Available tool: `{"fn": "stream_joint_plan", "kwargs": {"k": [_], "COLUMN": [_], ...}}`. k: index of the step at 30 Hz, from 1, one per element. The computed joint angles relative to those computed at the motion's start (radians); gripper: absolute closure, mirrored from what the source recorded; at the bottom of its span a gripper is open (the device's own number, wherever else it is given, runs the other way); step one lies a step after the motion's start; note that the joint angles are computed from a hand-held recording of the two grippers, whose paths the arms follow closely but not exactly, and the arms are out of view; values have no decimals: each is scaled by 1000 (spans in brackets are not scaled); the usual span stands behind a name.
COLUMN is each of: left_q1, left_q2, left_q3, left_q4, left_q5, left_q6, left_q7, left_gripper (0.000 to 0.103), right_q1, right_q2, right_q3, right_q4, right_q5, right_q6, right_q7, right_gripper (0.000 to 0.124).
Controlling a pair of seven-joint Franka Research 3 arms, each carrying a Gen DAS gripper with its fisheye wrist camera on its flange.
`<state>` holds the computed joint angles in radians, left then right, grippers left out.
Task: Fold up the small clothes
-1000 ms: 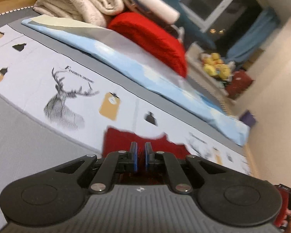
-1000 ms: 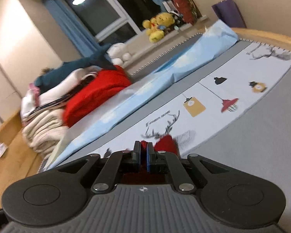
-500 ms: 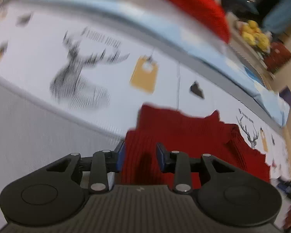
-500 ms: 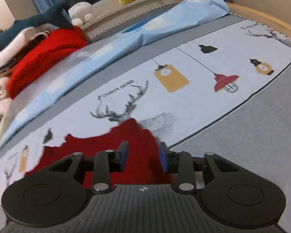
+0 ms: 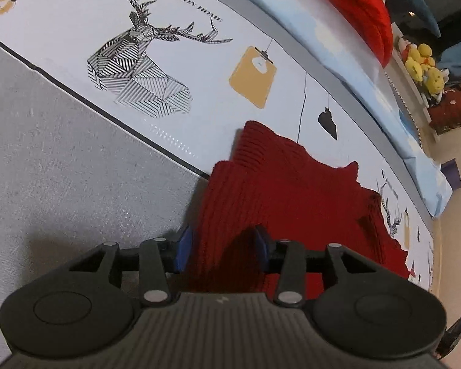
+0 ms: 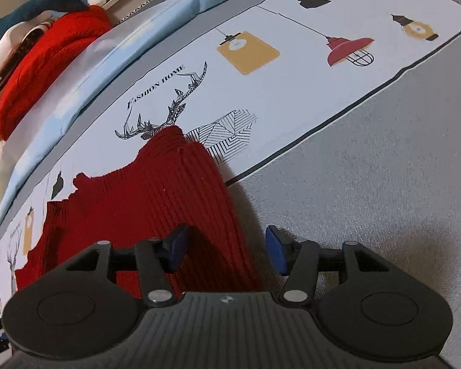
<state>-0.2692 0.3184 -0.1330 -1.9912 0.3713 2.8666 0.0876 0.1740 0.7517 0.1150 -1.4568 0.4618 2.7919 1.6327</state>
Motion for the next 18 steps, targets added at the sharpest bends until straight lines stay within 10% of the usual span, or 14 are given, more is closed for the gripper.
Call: {"fn": "stream_joint_plan", "kwargs": {"k": [6,10,18], "left_q1": [8,-13,-147], "left_q2": [7,5,-19], "left_q3": [-8,11,133], "left_q4": [2,16,106], "left_q5": [-22,21,463], "left_q6": [21,11,-104], "left_q7": [37,44,-174], "left_gripper": [58,89,92], "right_q1": [0,17,34], "right_q2": [2,-4,-40], "right_q3": [11,5,5], "right_q4": [3,1,-48], "right_q5": [5,-12,-31], "right_q6": [16,43,213], "right_q7": [-17,-47,-36], "right_gripper": [78,111,114]}}
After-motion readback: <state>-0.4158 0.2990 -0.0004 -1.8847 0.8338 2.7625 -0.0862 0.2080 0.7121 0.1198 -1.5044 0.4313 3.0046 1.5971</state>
